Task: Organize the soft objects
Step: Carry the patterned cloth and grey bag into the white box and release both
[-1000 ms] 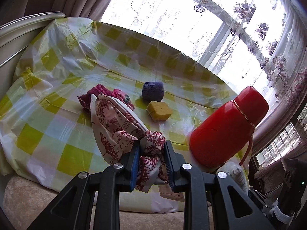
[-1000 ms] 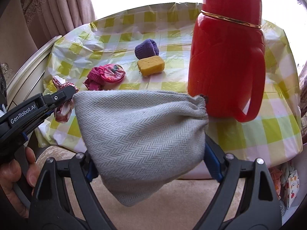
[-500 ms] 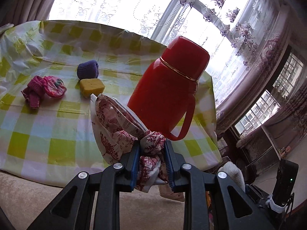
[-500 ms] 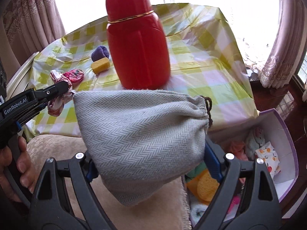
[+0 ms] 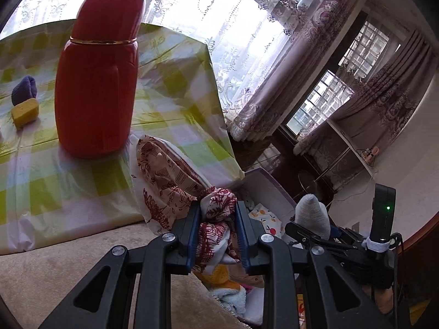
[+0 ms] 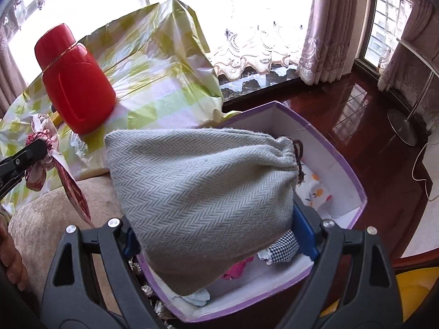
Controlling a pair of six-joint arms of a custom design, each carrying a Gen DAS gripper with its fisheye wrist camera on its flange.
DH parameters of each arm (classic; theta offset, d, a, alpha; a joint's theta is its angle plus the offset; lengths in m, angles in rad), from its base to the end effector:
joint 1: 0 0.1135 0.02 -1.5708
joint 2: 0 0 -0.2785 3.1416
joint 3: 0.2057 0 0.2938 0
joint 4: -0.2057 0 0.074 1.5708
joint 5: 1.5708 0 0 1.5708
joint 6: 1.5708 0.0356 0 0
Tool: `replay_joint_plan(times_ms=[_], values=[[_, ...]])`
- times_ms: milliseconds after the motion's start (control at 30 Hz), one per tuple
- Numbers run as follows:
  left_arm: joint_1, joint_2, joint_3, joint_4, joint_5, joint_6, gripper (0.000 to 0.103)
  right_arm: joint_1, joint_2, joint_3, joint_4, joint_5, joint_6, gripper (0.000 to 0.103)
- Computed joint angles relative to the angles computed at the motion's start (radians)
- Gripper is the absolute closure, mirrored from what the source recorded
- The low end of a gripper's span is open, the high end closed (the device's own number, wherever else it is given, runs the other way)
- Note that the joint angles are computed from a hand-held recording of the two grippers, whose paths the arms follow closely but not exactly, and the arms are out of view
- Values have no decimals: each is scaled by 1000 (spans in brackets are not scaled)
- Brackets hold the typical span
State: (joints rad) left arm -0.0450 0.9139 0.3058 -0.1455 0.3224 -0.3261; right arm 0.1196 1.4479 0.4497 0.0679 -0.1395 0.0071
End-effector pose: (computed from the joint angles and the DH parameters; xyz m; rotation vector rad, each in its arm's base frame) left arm 0.1981 -0.0202 0.1452 -0.1645 2.3370 -0.5602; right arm 0.2550 0.0356 0.0931 -0.1985 2.4947 0.2270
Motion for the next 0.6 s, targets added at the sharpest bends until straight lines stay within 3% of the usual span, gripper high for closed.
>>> replay_joint_plan(times_ms=[233,300,367,400,600], values=[[-239,165,64,54,-17,-33,77,-83,-17,-3,4,-28,-21,14],[-273,243,92,58,46,-13,69,-95,-21,-4,5,-34,-24,14],[-308,307,118,53,62,-7,45,-105,-24,-6,6,-38,-23,14],[-322,323,121,57,57,-9,39,-109,-23,-6,7,-39,-24,14],[-298,294,107,42,49,-25,38,-111,11,5,12,-38,-23,13]])
